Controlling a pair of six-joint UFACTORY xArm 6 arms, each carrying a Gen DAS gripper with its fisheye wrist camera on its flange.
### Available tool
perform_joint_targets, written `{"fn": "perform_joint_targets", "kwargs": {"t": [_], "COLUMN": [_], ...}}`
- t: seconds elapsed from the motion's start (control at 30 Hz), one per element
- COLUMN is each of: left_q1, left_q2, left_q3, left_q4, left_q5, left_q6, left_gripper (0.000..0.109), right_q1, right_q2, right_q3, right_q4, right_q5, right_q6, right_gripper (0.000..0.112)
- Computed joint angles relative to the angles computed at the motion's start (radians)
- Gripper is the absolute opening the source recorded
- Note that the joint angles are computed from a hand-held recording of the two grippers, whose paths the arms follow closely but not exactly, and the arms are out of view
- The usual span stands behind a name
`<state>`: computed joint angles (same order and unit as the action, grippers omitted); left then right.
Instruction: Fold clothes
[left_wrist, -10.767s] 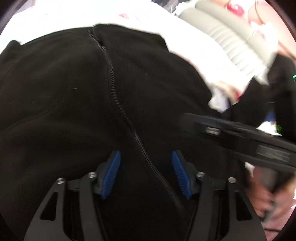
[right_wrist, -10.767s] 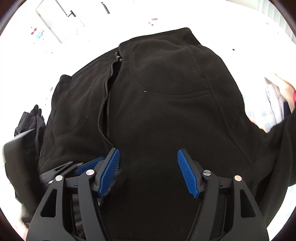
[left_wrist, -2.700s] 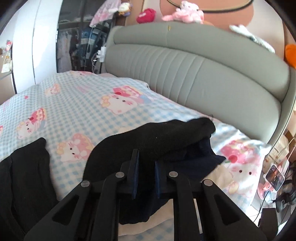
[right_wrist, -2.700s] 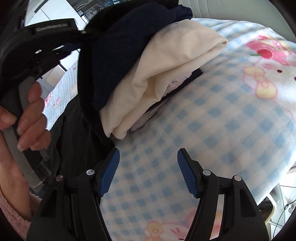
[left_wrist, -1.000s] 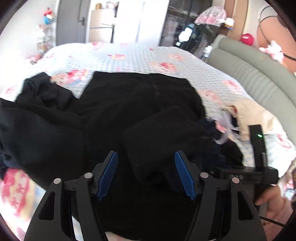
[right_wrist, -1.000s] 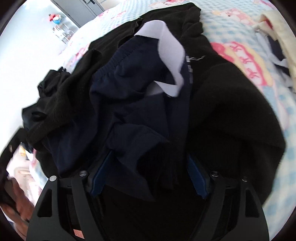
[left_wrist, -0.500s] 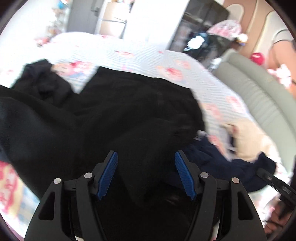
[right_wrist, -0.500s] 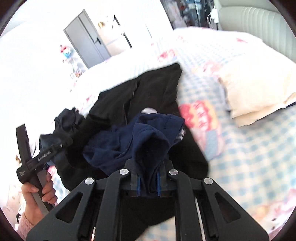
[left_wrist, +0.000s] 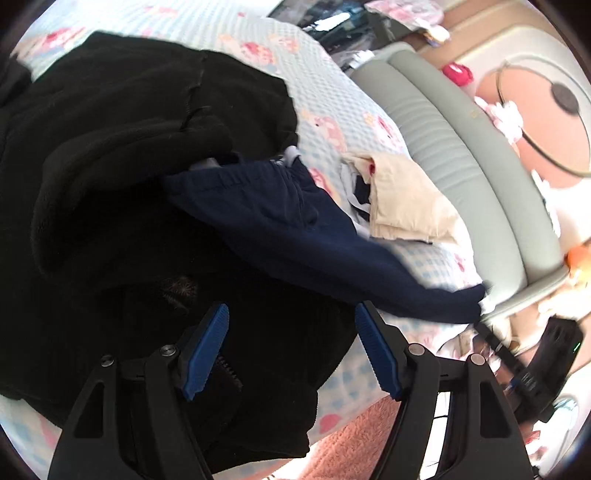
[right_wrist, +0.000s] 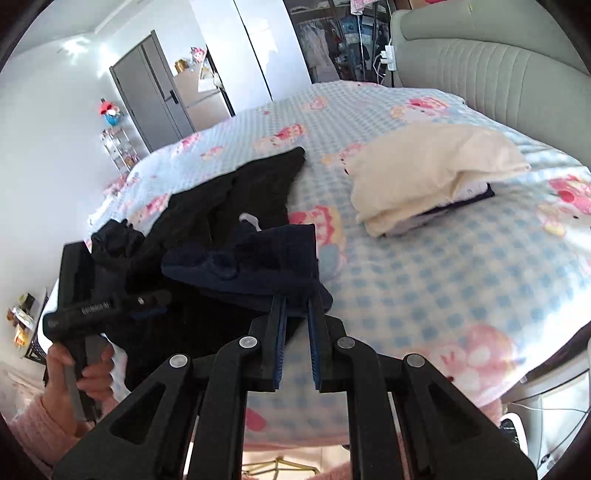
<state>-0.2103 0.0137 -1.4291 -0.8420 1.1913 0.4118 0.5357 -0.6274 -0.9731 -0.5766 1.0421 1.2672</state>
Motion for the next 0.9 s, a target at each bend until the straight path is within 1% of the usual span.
{"fn": "perform_joint_targets", "kwargs": {"t": [0.03,0.07,0.13,0.2,0.23,0.27,0.37,0.4,0.43,0.47,0.5,0.53,0.57,0.63,0.67,0.73,0.8,0.87,0.9], "left_q1": [0.004,0.006,0.009,0.007,0.001,-0.004,-0.028,-0.040,-0.059,-0.079,-0.087,-0.089,-0.084,-0.066,-0.056,-0.032,-0.016,-0.018,-0.018], "left_q2": [-0.002,-0.009,-0.009,-0.002,0.007,0.016,0.091,0.117,0.143,0.165,0.175,0.181,0.168,0.092,0.053,-0.010,-0.056,-0.091,-0.104], "left_q3": [0.004,0.012,0.009,-0.001,-0.009,-0.016,-0.080,-0.100,-0.119,-0.138,-0.151,-0.162,-0.151,-0.078,-0.042,0.019,0.070,0.120,0.142], "left_q4": [0.004,0.014,0.031,0.031,0.031,0.031,0.017,0.020,0.058,0.125,0.178,0.214,0.209,0.164,0.145,0.105,0.109,0.143,0.148], "left_q5": [-0.012,-0.033,-0.047,-0.063,-0.078,-0.094,-0.105,-0.123,-0.163,-0.199,-0.206,-0.195,-0.190,-0.177,-0.167,-0.087,-0.012,0.017,0.022], "left_q6": [-0.009,-0.013,-0.022,-0.022,-0.025,-0.028,-0.058,-0.068,-0.095,-0.141,-0.173,-0.191,-0.173,-0.082,-0.037,0.031,0.076,0.087,0.091], "left_gripper": [0.073,0.073,0.073,0.073,0.073,0.073,0.073,0.073,0.073,0.056,0.018,0.009,0.009,0.008,0.008,0.008,0.009,0.010,0.011], "right_q1": [0.003,-0.003,-0.014,-0.024,-0.032,-0.054,-0.110,-0.125,-0.137,-0.144,-0.147,-0.143,-0.136,-0.112,-0.104,-0.091,-0.091,-0.099,-0.105], "right_q2": [-0.025,-0.053,-0.082,-0.091,-0.071,-0.040,0.078,0.117,0.157,0.198,0.233,0.259,0.275,0.274,0.270,0.281,0.325,0.398,0.434], "right_q3": [0.025,0.054,0.078,0.079,0.063,0.044,-0.022,-0.043,-0.064,-0.083,-0.102,-0.119,-0.127,-0.113,-0.109,-0.125,-0.166,-0.237,-0.263], "right_q4": [0.014,0.019,0.023,0.023,0.036,0.076,0.175,0.210,0.248,0.289,0.324,0.350,0.369,0.378,0.384,0.393,0.410,0.433,0.467], "right_q5": [0.004,-0.013,-0.048,-0.082,-0.102,-0.130,-0.176,-0.185,-0.189,-0.187,-0.178,-0.163,-0.162,-0.217,-0.241,-0.261,-0.263,-0.248,-0.275], "right_q6": [0.022,0.048,0.078,0.095,0.075,0.017,-0.145,-0.190,-0.230,-0.263,-0.286,-0.292,-0.293,-0.281,-0.283,-0.286,-0.307,-0.327,-0.354], "right_gripper": [0.011,0.011,0.011,0.017,0.028,0.033,0.035,0.036,0.036,0.036,0.036,0.036,0.036,0.038,0.046,0.054,0.054,0.056,0.058]}}
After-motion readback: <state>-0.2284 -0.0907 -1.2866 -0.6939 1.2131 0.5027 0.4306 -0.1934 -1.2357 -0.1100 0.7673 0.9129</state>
